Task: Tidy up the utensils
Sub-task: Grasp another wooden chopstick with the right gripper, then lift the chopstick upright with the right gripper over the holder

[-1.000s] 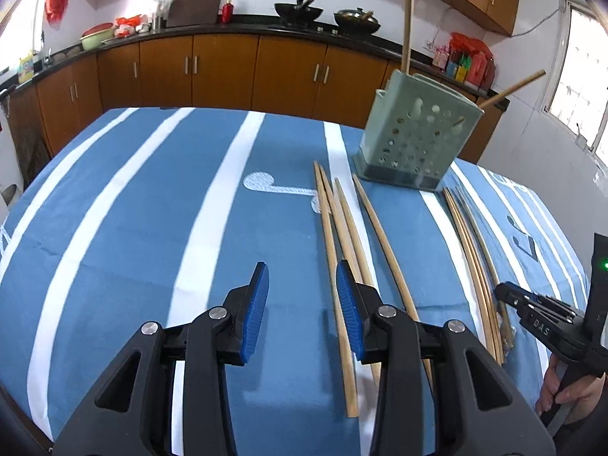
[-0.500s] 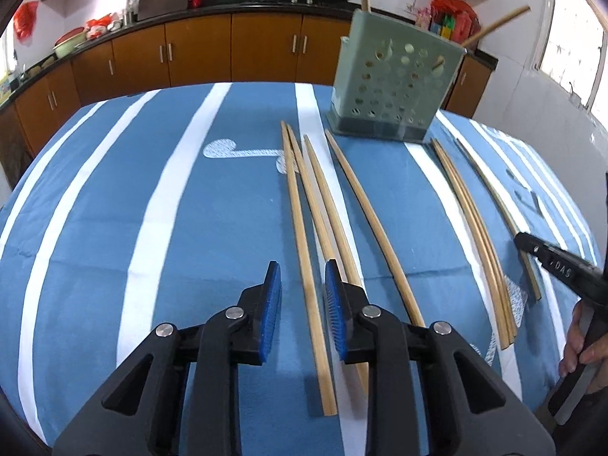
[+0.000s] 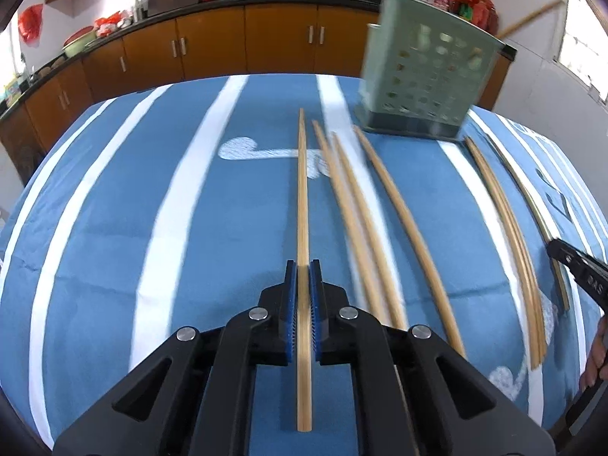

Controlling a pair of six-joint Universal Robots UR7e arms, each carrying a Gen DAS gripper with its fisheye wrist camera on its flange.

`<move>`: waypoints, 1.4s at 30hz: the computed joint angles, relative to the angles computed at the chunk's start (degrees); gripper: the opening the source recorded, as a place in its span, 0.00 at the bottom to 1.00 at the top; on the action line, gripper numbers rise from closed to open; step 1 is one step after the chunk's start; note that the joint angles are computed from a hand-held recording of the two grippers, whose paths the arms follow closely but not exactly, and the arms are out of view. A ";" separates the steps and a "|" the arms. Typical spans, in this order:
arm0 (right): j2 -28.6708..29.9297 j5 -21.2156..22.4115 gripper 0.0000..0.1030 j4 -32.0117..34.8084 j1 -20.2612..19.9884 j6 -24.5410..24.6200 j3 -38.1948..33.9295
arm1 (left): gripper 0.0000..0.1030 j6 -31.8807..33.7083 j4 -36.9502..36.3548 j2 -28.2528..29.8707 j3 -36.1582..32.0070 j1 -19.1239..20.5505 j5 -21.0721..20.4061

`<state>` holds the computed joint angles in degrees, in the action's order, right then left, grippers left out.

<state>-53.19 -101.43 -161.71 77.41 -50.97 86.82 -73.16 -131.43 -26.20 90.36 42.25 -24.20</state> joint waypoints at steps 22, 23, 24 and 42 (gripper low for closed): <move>4.54 -0.43 0.08 0.80 0.72 0.65 -6.80 | 0.07 6.03 -10.26 -2.36 3.64 2.18 1.47; 4.54 -0.43 0.08 0.80 0.72 0.65 -6.80 | 0.07 5.84 -9.98 -2.35 3.58 2.16 1.50; 4.53 -0.40 0.08 0.87 0.72 0.69 -6.80 | 0.07 5.78 -9.87 -2.38 3.60 2.16 1.50; 3.40 -0.33 0.07 1.03 0.51 -1.15 -5.40 | 0.07 4.53 -6.99 -2.21 3.52 1.41 1.26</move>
